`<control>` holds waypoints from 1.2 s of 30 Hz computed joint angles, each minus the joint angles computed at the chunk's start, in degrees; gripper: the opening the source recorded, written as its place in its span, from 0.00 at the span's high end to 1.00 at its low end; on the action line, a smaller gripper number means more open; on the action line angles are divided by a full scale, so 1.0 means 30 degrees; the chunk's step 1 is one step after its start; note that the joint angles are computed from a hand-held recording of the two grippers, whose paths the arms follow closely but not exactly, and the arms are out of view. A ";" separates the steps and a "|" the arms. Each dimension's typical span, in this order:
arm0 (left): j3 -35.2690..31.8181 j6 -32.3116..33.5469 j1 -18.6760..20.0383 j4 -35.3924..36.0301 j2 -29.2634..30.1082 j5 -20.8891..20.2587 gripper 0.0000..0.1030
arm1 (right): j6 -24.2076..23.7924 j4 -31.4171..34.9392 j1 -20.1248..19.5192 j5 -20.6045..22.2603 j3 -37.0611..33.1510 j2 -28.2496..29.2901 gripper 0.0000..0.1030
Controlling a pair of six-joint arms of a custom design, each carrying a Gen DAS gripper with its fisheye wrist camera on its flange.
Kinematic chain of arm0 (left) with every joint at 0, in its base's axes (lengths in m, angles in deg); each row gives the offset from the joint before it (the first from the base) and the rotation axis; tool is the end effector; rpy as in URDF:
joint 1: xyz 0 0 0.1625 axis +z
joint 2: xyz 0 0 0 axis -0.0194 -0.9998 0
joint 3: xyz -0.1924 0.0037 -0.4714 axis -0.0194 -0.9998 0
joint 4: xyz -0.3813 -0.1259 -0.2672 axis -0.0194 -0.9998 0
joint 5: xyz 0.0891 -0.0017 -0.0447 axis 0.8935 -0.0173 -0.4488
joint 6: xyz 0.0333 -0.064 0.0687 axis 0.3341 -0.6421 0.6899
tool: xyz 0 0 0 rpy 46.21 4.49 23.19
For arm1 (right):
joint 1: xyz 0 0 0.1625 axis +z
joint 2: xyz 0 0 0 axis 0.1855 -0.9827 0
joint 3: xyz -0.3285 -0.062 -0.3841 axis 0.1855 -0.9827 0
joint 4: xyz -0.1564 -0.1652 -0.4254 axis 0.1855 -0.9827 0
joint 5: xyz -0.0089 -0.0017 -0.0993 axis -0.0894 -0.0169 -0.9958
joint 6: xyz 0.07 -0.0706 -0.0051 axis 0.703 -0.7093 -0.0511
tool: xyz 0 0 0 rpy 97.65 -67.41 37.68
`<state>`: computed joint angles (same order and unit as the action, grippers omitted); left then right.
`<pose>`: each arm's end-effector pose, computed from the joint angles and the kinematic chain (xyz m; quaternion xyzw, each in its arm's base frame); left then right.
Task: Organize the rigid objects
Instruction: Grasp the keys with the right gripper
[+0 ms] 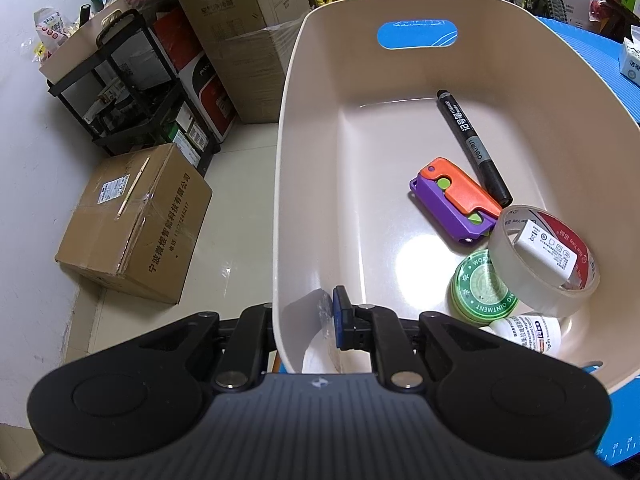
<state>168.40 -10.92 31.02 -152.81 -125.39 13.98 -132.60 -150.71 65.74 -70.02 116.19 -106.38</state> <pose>-0.2395 -0.3838 0.0269 0.1032 0.8398 -0.2339 0.4789 -0.0159 -0.5302 0.1700 0.2968 -0.8259 0.3065 0.3686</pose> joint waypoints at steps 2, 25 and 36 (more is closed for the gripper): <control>-0.0005 0.0019 0.0024 -0.0013 -0.0021 0.0004 0.84 | 0.0520 0.0202 0.0077 -0.0029 0.0132 -0.0172 0.87; 0.0237 0.0162 0.0210 -0.0551 -0.0109 -0.0021 0.85 | 0.2776 0.1283 0.3451 0.2668 0.2537 -0.4010 0.87; 0.0178 0.0103 0.0158 -0.0470 0.0015 0.0014 0.85 | 0.3563 0.3464 0.5454 0.3589 0.3255 -0.3747 0.87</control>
<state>168.93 -10.61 31.50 -154.22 -125.35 14.03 -121.91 -140.32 82.10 -59.25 125.95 -117.62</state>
